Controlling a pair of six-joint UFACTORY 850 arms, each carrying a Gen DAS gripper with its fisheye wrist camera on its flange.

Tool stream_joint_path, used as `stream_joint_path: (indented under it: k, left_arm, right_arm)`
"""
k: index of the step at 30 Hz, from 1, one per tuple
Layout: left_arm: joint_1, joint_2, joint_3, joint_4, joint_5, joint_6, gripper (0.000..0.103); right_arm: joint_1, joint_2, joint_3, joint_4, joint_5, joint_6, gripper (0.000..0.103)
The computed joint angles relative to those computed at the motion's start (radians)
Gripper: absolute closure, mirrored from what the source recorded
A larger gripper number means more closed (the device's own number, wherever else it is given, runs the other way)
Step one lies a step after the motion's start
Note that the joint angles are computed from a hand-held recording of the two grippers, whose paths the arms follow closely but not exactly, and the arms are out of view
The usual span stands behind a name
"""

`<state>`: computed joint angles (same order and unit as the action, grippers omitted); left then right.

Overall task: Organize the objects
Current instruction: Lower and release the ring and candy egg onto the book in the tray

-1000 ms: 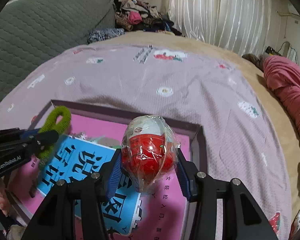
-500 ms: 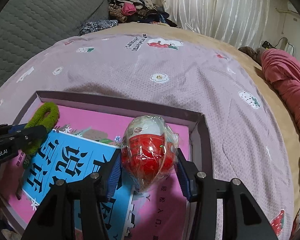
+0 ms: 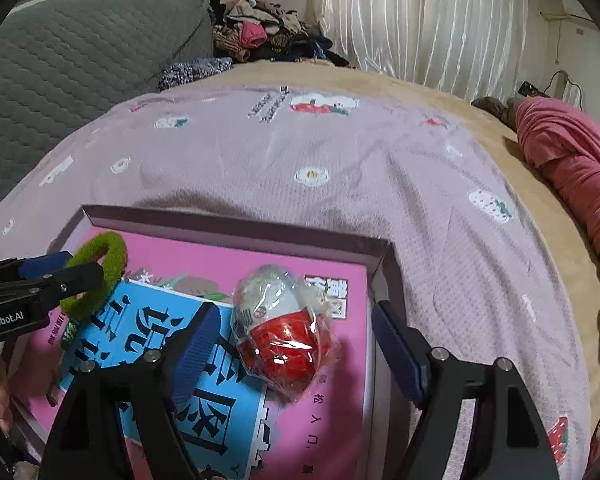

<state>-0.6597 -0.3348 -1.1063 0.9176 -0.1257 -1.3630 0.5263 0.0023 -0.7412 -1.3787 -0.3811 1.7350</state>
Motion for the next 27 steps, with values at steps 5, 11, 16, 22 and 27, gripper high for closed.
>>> stream_joint_path:
  k: [5,11,16,22,27]
  left_arm:
    - [-0.007,0.033,0.022,0.187,-0.008,-0.188,0.025]
    - [-0.027,0.081,0.051,0.292,-0.051,-0.277,0.02]
    - [-0.047,0.142,0.094,0.46,-0.077,-0.447,0.012]
    - [-0.06,0.246,0.171,0.627,-0.088,-0.643,0.011]
    - [-0.098,0.33,0.234,0.601,-0.141,-0.648,0.011]
  right_arm:
    - [0.006,0.033,0.014,-0.011,-0.001,0.012,0.019]
    - [0.025,0.09,0.039,-0.001,-0.031,0.015,0.014]
    - [0.056,0.169,0.066,-0.002,-0.057,0.024,0.01]
    - [0.137,0.277,0.096,-0.031,-0.135,0.06,0.004]
    - [0.236,0.358,0.122,0.002,-0.229,0.046,0.003]
